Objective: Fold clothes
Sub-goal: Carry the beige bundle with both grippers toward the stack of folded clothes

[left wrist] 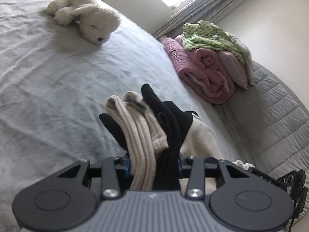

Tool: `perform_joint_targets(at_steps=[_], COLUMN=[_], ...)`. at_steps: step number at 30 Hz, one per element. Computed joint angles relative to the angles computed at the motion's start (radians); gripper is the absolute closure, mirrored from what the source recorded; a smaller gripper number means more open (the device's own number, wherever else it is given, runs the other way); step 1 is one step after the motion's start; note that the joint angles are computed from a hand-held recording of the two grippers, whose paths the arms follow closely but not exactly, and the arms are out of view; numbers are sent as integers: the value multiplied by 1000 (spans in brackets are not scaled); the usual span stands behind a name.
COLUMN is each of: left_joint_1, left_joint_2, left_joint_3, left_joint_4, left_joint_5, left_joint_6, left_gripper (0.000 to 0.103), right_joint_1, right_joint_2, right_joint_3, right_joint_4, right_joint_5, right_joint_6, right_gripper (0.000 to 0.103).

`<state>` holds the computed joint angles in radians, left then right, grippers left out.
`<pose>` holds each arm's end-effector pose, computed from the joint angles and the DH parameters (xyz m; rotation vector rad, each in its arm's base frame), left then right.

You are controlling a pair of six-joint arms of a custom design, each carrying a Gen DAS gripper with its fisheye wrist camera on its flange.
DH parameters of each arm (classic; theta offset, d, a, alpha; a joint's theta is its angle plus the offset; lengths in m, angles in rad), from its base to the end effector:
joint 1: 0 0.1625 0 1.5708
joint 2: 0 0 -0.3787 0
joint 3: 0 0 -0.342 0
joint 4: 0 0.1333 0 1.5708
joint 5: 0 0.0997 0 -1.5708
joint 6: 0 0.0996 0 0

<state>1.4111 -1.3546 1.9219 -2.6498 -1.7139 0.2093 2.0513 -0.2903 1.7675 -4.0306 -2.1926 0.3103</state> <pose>0.0373 -0.5174 0.3115 -0.5887 -2.8564 0.7677 0.3060 -0.4241 -0.0316 -0.2172 -2.5446 1.5543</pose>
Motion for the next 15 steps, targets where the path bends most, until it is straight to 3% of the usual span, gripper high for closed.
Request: perform_joint_targets(at_steps=[10,15], left_joint_1=[-123,-196], left_joint_2=[-40,-23], left_joint_3=[153,214], left_joint_4=[-134,-227], left_joint_5=[-9,-28], left_joint_6=[-10,-90], left_gripper=[63,63], right_joint_1=[44,47], right_joint_2=[-105,-155], right_joint_3=[150,249], right_joint_4=[-127,-263], right_joint_5=[-102,-121], right_joint_6=[-135,-219], right_gripper=[55,55])
